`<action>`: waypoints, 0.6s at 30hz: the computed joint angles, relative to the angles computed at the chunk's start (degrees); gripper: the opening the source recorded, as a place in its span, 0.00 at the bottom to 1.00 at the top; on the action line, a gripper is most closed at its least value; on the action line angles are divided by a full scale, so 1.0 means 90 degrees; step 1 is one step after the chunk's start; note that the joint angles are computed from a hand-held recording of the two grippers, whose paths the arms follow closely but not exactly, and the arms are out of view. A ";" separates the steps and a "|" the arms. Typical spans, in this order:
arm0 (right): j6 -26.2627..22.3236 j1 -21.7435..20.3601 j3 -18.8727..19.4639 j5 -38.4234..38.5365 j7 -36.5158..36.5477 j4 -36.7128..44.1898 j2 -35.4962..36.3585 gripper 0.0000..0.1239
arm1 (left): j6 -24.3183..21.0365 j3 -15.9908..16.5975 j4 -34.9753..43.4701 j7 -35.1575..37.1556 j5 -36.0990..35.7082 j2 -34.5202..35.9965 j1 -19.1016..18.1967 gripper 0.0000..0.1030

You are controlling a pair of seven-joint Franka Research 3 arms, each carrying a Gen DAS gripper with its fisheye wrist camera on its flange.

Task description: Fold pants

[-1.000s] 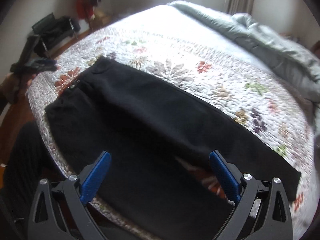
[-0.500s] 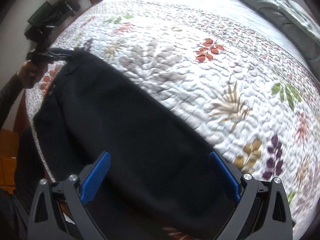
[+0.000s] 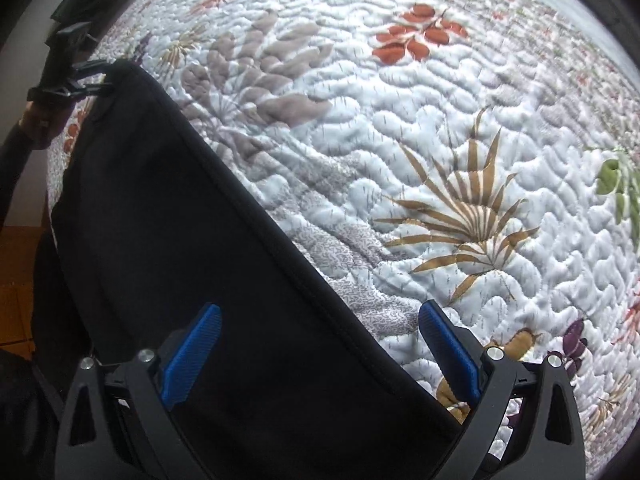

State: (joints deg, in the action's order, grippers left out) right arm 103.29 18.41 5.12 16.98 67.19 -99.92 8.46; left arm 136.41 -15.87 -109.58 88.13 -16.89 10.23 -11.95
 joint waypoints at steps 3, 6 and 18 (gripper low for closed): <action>-0.0241 -0.0041 -0.0010 0.0107 -0.0105 0.0073 0.0103 0.79 | -0.0008 0.0086 -0.0089 -0.0186 0.0052 -0.0096 0.0060 0.49; -0.0256 -0.0103 -0.0057 0.0200 -0.0053 0.0068 0.0096 0.69 | -0.0052 0.0096 -0.0133 -0.0101 -0.0112 -0.0165 0.0132 0.43; -0.0486 -0.0219 -0.0103 0.0059 -0.0073 -0.0169 -0.0435 0.06 | 0.0386 0.0079 -0.0457 0.0263 -0.0469 -0.0662 0.0005 0.19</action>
State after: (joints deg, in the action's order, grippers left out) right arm 98.92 16.43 4.20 17.52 66.54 -101.44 4.55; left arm 139.88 -15.16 -113.70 90.50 -21.11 4.27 -11.91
